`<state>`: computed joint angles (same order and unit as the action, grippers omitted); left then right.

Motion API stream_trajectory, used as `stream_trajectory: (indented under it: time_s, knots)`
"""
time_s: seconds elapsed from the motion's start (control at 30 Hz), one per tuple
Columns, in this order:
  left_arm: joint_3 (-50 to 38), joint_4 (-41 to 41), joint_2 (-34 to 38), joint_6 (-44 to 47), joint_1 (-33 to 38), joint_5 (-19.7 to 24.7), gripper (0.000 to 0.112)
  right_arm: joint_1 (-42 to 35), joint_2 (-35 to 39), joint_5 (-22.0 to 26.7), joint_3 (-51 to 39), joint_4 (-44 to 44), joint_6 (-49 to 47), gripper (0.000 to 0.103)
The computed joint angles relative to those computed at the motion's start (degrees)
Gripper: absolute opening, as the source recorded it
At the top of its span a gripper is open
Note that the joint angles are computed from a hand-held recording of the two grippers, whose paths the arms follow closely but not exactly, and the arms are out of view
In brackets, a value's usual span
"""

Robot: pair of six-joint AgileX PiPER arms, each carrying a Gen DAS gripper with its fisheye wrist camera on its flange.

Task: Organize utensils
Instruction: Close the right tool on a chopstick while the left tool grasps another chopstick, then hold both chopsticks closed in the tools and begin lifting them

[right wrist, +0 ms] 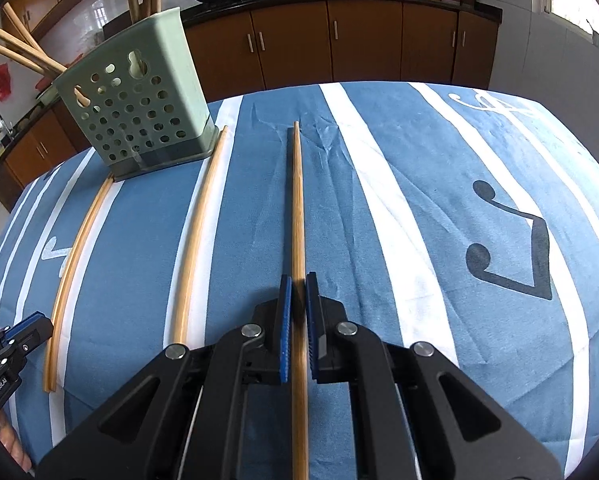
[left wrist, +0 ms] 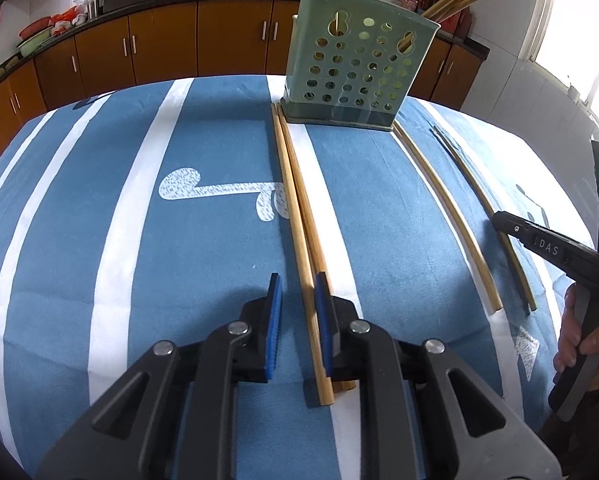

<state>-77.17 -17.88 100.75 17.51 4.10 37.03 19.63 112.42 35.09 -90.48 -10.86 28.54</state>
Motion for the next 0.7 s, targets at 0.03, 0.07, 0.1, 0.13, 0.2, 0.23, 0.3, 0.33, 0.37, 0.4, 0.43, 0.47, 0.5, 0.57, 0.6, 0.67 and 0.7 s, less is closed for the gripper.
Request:
stream_trajectory:
  time_s: [0.03, 0.07, 0.1, 0.13, 0.2, 0.23, 0.3, 0.33, 0.37, 0.4, 0.43, 0.47, 0.5, 0.57, 0.6, 0.67, 0.7]
  knots:
    - [0.09, 0.52, 0.02, -0.44, -0.17, -0.21, 0.018, -0.02, -0.03, -0.07, 0.07, 0.07, -0.08, 0.008]
    - [-0.07, 1.63, 0.25, -1.6, -0.42, -0.26, 0.018, 0.02, -0.01, -0.04, 0.02, 0.0, -0.01, 0.008]
    - [-0.06, 2.48, 0.37, -2.6, -0.6, -0.47, 0.016, 0.06, -0.01, -0.04, 0.03, -0.13, 0.08, 0.008]
    - [-0.2, 3.13, 0.51, -3.41, -0.78, -0.75, 0.016, 0.05, -0.01, -0.01, 0.02, -0.19, 0.1, 0.008]
    - [-0.68, 3.91, 0.84, -4.66, -0.98, -0.81, 0.016, 0.21, -0.05, 0.12, 0.0, -0.78, 0.5, 0.008]
    - [-1.0, 4.41, 1.11, -5.49, -1.12, -0.91, 0.016, 0.26, -0.07, 0.13, 0.0, -0.82, 0.57, 0.008]
    - [-1.58, 6.01, 1.68, -7.59, -1.51, -1.49, 0.015, 0.11, -0.18, -0.06, 0.14, -0.22, 0.21, 0.008]
    - [-1.95, 7.54, 2.06, -9.28, -1.78, -1.92, 0.012, 0.03, -0.21, -0.16, 0.2, -0.02, 0.09, 0.008]
    - [-2.23, 8.51, 2.31, -10.32, -1.87, -2.1, 0.01, -0.04, -0.28, -0.36, 0.36, 0.11, -0.01, 0.008]
    - [-2.49, 8.97, 2.57, -10.97, -1.77, -2.32, 0.009, -0.07, -0.35, -0.54, 0.52, 0.1, -0.1, 0.008]
    - [-2.79, 8.53, 2.83, -10.81, -1.43, -2.41, 0.009, -0.08, -0.39, -0.64, 0.63, 0.01, -0.21, 0.008]
    - [-3.37, 9.6, 3.23, -12.02, -1.09, -2.45, 0.008, -0.04, -0.39, -0.71, 0.68, -0.17, -0.22, 0.008]
    - [-4.06, 10.45, 3.75, -12.87, -0.76, -2.4, 0.008, 0.03, -0.38, -0.76, 0.69, -0.42, -0.19, 0.008]
    - [-5.25, 10.57, 4.55, -13.12, 0.42, -1.98, 0.008, 0.16, -0.36, -0.94, 0.78, -1.14, -0.04, 0.008]
    - [-5.96, 10.77, 4.99, -13.28, 1.35, -1.68, 0.008, 0.31, -0.4, -1.02, 0.89, -1.68, 0.14, 0.008]
    - [-6.97, 10.28, 5.6, -12.65, 3.26, -1.26, 0.008, 0.34, -0.21, -0.97, 0.64, -2.28, -0.05, 0.008]
    - [-7.68, 9.54, 6.06, -11.9, 4.2, -0.91, 0.008, 0.28, -0.16, -0.95, 0.51, -2.18, -0.22, 0.008]
